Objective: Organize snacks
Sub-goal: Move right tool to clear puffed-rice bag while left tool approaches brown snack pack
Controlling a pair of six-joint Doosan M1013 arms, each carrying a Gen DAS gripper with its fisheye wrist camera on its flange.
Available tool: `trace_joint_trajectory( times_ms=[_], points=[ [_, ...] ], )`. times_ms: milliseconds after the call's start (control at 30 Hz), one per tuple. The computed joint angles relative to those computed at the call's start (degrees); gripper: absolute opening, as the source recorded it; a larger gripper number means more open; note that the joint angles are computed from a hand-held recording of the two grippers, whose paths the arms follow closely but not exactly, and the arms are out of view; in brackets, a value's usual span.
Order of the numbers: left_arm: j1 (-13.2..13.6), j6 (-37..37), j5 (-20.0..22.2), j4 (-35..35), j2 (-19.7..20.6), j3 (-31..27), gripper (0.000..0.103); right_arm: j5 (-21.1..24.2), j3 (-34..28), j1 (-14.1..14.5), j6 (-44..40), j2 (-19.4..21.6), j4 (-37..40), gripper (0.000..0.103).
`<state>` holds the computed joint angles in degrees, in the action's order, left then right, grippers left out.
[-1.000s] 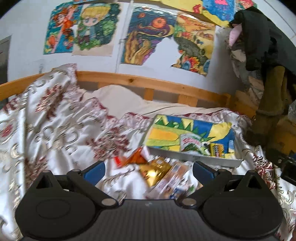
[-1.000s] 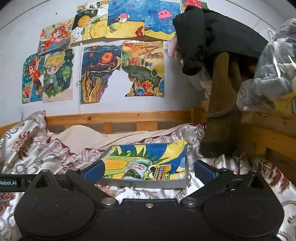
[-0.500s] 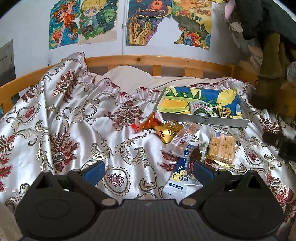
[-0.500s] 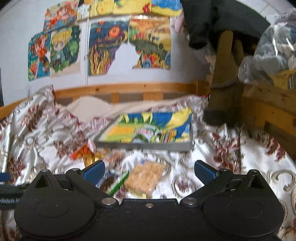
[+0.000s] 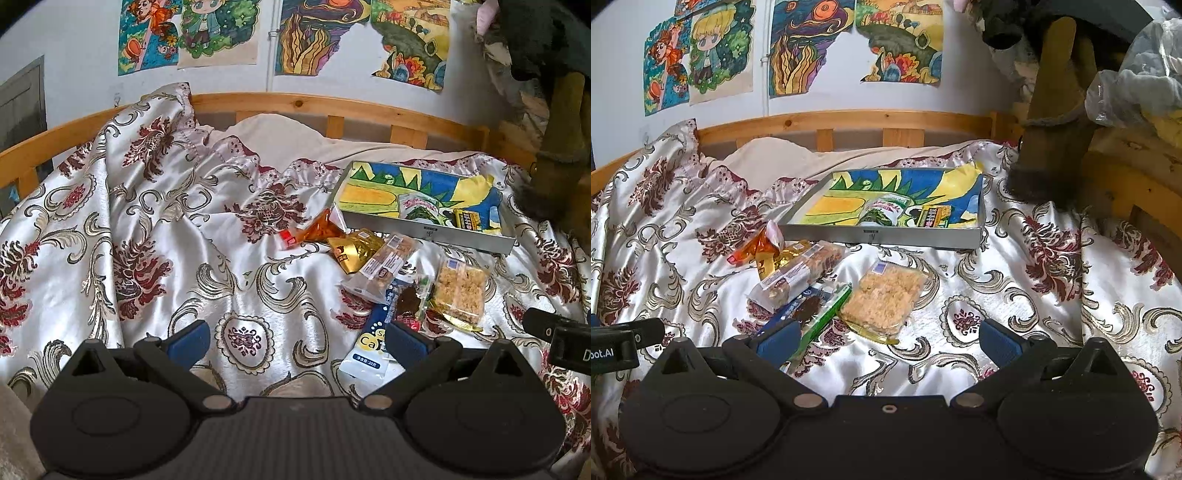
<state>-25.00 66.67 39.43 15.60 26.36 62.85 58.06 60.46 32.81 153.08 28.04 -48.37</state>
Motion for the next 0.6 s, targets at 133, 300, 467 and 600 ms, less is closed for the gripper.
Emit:
trace_joint_trajectory(
  times_ms=[133, 300, 467, 600],
  points=[
    [-0.08, -0.39, -0.04, 0.69, 0.02, -0.02, 0.103, 0.06, -0.21, -0.15, -0.35, 0.11, 0.67, 0.102],
    [0.09, 1.66, 1.18, -1.28, 0.3, -0.8, 0.103, -0.09, -0.09, -0.12, -0.08, 0.07, 0.41, 0.102],
    [1.2, 9.97, 5.84, -10.62, 1.67, -3.58, 0.103, -2.46, -0.57, -0.63, -6.15, 0.01, 5.68, 0.102],
    [1.76, 14.08, 11.17, -14.65, 3.76, -7.36, 0.103, -3.35, -1.27, -0.94, -9.35, 0.23, 8.47, 0.102]
  ],
)
